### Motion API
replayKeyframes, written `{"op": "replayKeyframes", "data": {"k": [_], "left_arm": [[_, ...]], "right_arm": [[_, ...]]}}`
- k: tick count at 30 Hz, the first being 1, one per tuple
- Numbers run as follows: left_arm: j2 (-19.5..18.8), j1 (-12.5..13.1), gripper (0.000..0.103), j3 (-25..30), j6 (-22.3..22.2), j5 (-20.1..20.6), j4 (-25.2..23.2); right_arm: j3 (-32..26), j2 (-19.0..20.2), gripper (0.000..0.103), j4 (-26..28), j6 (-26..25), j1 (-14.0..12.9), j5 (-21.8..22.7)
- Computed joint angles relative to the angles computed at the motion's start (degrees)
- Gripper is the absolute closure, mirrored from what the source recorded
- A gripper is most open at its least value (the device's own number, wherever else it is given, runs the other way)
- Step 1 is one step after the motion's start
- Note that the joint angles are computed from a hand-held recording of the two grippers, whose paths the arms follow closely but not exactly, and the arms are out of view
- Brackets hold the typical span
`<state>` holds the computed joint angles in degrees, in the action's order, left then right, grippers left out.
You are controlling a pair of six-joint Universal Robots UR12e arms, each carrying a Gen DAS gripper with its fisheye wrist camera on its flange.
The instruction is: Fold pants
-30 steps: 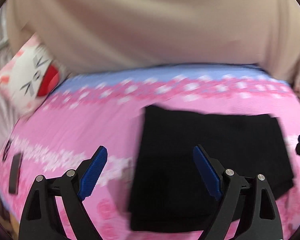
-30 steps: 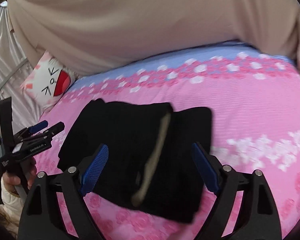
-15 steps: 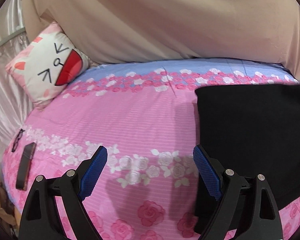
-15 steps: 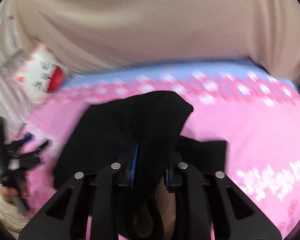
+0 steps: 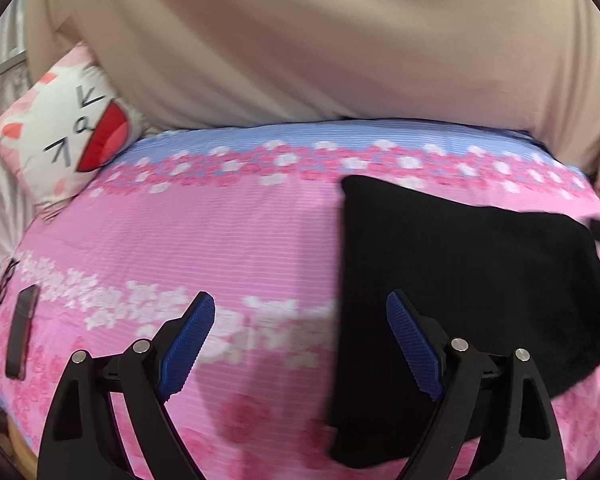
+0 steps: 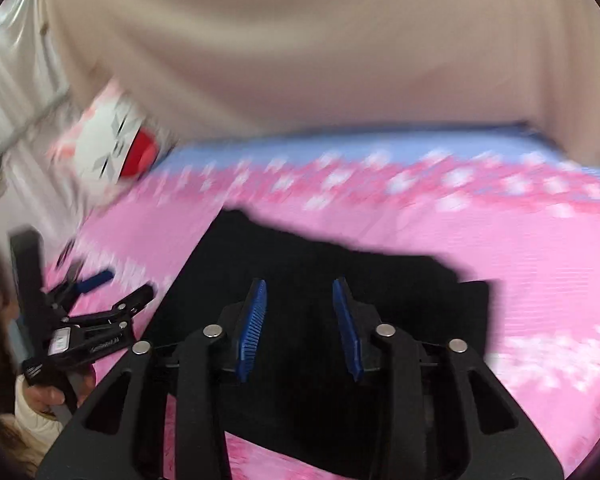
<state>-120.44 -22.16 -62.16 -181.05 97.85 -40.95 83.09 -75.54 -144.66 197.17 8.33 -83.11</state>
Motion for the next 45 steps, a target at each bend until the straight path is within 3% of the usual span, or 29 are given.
{"op": "replayKeyframes", "data": {"k": [2, 3, 4, 5, 7, 8, 9, 10, 12, 13, 14, 16, 19, 21, 23, 24, 25, 29, 33, 37, 40, 43, 45], "left_arm": [[0.04, -0.69, 0.017, -0.22, 2.28, -1.25, -0.46], [-0.11, -1.00, 0.017, -0.25, 3.43, -1.45, -0.69], [-0.45, -1.43, 0.017, -0.22, 5.02, -0.63, -1.12], [-0.71, -1.74, 0.016, -0.21, 5.93, 0.47, -1.56], [-0.86, -2.02, 0.016, -0.60, 6.59, 1.99, -1.73], [-0.77, -1.96, 0.016, -0.94, 6.33, 1.91, -1.26], [-0.79, -1.79, 0.016, -0.88, 5.82, 1.25, -1.47], [-0.80, -1.66, 0.016, -0.78, 5.49, 0.75, -1.76], [-0.92, -1.52, 0.016, -0.39, 5.05, 0.09, -2.34], [-1.13, -1.58, 0.016, 0.11, 4.74, 0.14, -2.73], [-1.25, -1.67, 0.016, 0.49, 4.62, 0.05, -3.01], [-1.41, -1.99, 0.016, 1.06, 4.38, 0.50, -2.99], [-1.29, -2.54, 0.016, 1.17, 4.79, 1.71, -2.71], [-1.30, -2.81, 0.016, 1.27, 5.12, 2.51, -2.71], [-1.55, -3.12, 0.016, 1.85, 5.03, 3.56, -3.14], [-1.62, -3.22, 0.016, 2.11, 4.90, 3.92, -3.36], [-1.63, -3.32, 0.016, 2.35, 4.75, 4.10, -3.18], [-1.77, -3.87, 0.016, 2.62, 5.74, 4.17, -1.45], [-2.86, -4.42, 0.016, 3.69, 6.27, 4.12, -4.29], [-2.85, -5.02, 0.016, 3.05, 7.56, 6.45, -3.62], [-2.36, -4.53, 0.016, 2.79, 6.54, 6.80, -3.37], [-2.23, -3.63, 0.013, 2.89, 4.53, 6.17, -4.26], [-2.25, -3.23, 0.011, 3.12, 2.93, 5.35, -5.60]], "right_arm": [[-1.45, 1.97, 0.075, 3.85, -1.51, -0.11, -2.24], [-1.62, 2.55, 0.085, 5.30, -1.18, -0.92, -3.93], [-0.34, 2.41, 0.103, 4.35, 1.54, -2.21, -3.21], [1.97, 1.17, 0.103, 1.00, 6.67, -4.08, -0.09], [5.61, -1.64, 0.103, -4.13, 12.09, -5.56, -1.06], [6.75, -3.42, 0.094, -4.14, 11.21, -5.71, -4.94], [7.53, -4.51, 0.093, -3.92, 11.10, -5.91, -6.43], [8.73, -5.71, 0.091, -3.81, 12.25, -6.39, -5.51], [9.74, -6.70, 0.074, -2.19, 12.18, -7.70, 0.20], [9.85, -6.88, 0.049, -1.33, 11.62, -7.62, 0.53], [9.90, -6.74, 0.030, -0.63, 10.33, -7.18, 0.21], [10.05, -6.31, 0.030, -0.56, 8.83, -6.82, 0.66], [9.90, -4.62, 0.030, -2.00, 8.54, -7.05, 6.71], [8.99, -3.26, 0.035, -2.23, 6.66, -5.84, 4.32], [8.01, -2.83, 0.062, -1.73, 4.30, -4.54, 1.03], [8.21, -3.28, 0.084, -3.41, 3.09, -4.57, 2.04], [8.46, -3.84, 0.093, -4.10, 3.19, -4.76, 3.03], [10.27, -7.14, 0.097, -7.79, 2.28, -4.84, -0.64], [12.39, -6.94, 0.095, -2.79, 4.22, -5.87, -2.30], [16.95, -8.57, 0.078, -10.50, 12.95, -8.94, 6.59], [18.23, -10.44, 0.068, -11.95, 12.65, -8.99, 6.16], [20.28, -12.00, 0.039, -12.11, 12.02, -9.16, 10.71], [21.05, -12.16, 0.039, -11.53, 11.52, -8.40, 12.86]]}}
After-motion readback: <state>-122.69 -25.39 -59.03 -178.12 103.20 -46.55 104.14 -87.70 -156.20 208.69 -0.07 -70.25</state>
